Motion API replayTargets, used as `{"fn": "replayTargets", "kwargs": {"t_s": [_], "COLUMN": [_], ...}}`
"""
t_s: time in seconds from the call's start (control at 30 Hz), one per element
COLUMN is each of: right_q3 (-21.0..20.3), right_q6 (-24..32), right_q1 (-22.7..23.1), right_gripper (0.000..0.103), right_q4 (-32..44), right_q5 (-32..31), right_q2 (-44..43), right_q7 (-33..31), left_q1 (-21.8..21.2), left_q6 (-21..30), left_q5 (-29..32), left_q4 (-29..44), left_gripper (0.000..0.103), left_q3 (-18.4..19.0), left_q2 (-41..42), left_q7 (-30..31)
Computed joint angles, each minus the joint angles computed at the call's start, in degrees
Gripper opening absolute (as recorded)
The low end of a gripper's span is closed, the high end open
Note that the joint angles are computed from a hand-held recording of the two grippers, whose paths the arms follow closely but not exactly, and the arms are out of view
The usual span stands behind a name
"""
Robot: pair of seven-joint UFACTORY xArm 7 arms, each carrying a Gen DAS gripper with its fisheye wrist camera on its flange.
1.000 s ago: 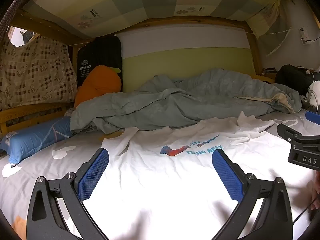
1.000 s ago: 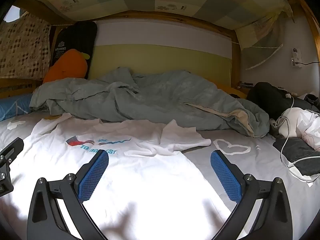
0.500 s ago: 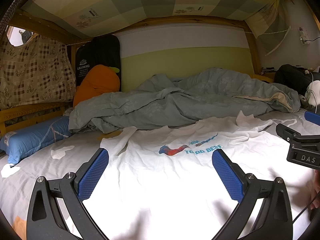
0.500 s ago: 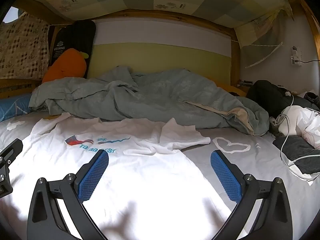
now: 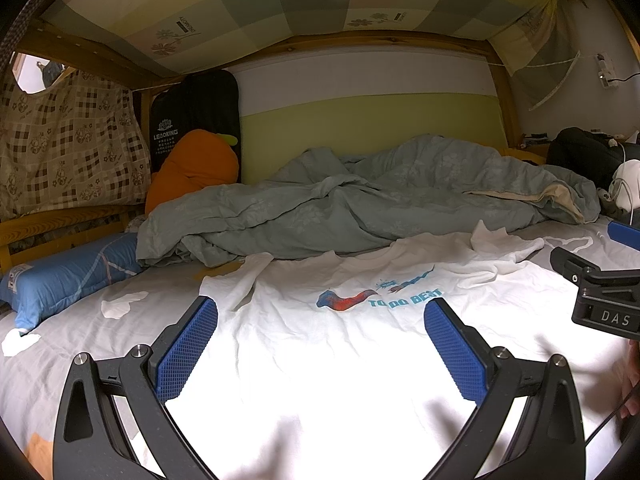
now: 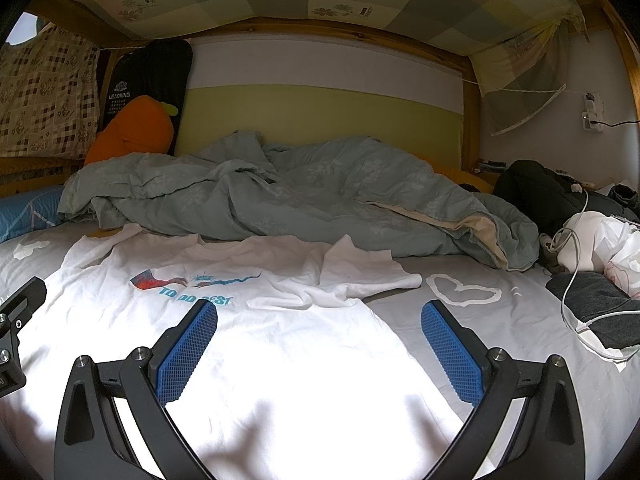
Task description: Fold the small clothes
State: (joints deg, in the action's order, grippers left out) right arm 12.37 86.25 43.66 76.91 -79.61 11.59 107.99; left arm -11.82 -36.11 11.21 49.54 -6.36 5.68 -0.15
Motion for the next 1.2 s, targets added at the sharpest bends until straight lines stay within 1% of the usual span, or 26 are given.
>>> {"fn": "replayTargets", "kwargs": {"t_s": [0.97,1.03,1.1,1.2], "right_q3": [-0.2,-0.1,-0.2,-0.1], "right_q6": [-0.2,-0.1,-0.2,-0.1], "right_q1": [0.0,0.1,0.0,0.0], "right_gripper": [0.103,0.103,0.102,0.103], "right_q4": [0.1,0.2,0.2,0.2], "right_q5": [0.2,0.3,0.3,0.3], "right_q2": [0.2,0.3,0.1,-0.1], "right_q7": [0.0,-0.1,-0.2,-0.4], "left_q1": [-0.3,0.1,-0.6,-0.7], "left_q6": [-0.1,0.2,0.1,0.2], "left_q5": [-0.7,0.2,-1.4,-1.4], "left_q4": [0.2,0.0,0.0,0.0], "left_gripper": [0.103,0.103,0.103,0.103], "left_q3": [-0.1,-0.1,-0.3,-0.2], "left_q2": [0.4,-0.1,0.1,0.1], "left_q7": [0.8,0.0,1.0,1.2]}}
